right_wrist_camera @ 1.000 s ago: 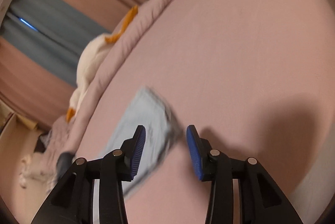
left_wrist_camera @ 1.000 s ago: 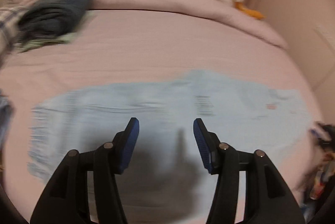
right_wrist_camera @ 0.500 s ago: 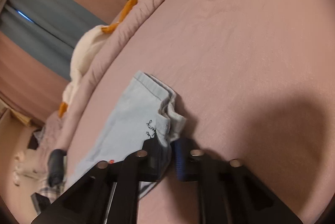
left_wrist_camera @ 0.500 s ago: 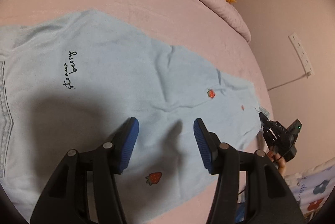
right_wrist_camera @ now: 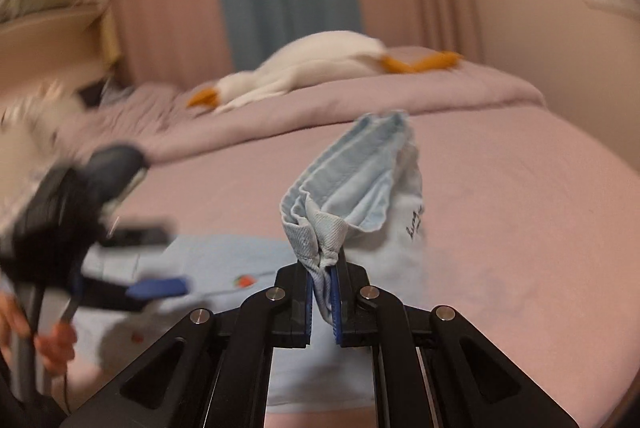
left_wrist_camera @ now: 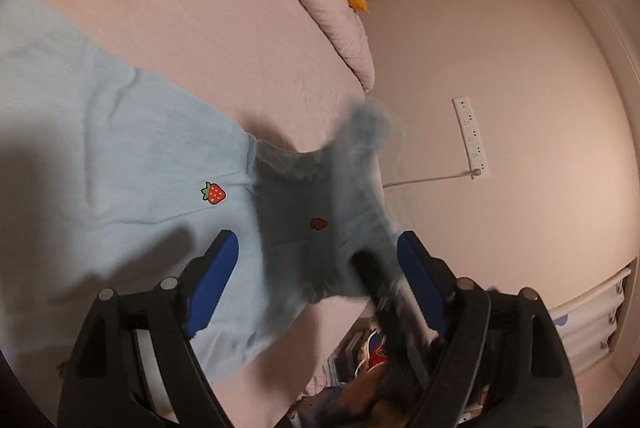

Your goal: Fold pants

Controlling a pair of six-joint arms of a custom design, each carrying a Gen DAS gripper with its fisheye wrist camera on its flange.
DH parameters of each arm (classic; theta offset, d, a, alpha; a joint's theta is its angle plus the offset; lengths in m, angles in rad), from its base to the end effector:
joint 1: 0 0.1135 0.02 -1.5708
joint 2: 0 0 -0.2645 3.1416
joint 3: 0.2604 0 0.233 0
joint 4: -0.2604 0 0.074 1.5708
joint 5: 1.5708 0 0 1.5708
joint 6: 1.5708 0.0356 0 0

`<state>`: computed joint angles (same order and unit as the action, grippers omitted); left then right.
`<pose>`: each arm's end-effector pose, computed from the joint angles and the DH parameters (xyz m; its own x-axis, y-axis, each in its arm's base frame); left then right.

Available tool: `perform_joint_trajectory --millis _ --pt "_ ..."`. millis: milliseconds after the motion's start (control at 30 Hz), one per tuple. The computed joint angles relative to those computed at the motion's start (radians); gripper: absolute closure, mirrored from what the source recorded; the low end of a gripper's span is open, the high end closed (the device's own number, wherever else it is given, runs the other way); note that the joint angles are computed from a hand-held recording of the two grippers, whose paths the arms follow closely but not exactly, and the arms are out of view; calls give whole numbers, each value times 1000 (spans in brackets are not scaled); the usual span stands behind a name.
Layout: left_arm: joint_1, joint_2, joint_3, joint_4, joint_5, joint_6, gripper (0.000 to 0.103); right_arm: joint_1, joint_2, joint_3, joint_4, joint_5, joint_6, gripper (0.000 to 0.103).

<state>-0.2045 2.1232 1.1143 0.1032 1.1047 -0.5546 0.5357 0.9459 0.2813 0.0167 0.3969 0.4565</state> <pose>0.3706 -0.1093 0.1093 -0.9873 -0.0369 -0.1545 0.1308 0.3630 -0.9226 0.1486 0.0722 0.1719 -0.5565 0.1424 -0.8185 0.0441 0.9889 0.1421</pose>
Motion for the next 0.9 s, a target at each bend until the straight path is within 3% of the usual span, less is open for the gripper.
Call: perform_joint_trajectory --millis 100,167,200,233,300,433,733,800,833,900 --pt "11 67 9 62 50 -98 20 108 169 16 116 8 23 94" --pt "25 88 5 62 50 -100 24 179 279 39 160 16 26 94" --pt "31 94 10 47 43 -83 35 199 320 52 173 17 27 94" --pt "39 98 20 20 35 -54 58 221 350 60 184 17 27 94" --pt "56 96 48 -73 -2 45 91 279 401 85 183 45 11 94" --pt "94 29 26 -126 -81 181 91 343 452 151 140 95 -52 94" --pt "213 -14 16 -239 -231 429 91 415 612 294 165 57 -110 94" --pt "223 -8 22 -272 -363 469 88 414 689 332 187 17 -117 94" --pt "234 1 30 -287 -393 478 83 418 716 344 184 -1 -117 86" --pt "283 18 31 -296 -364 482 80 398 789 380 163 -69 -96 71"
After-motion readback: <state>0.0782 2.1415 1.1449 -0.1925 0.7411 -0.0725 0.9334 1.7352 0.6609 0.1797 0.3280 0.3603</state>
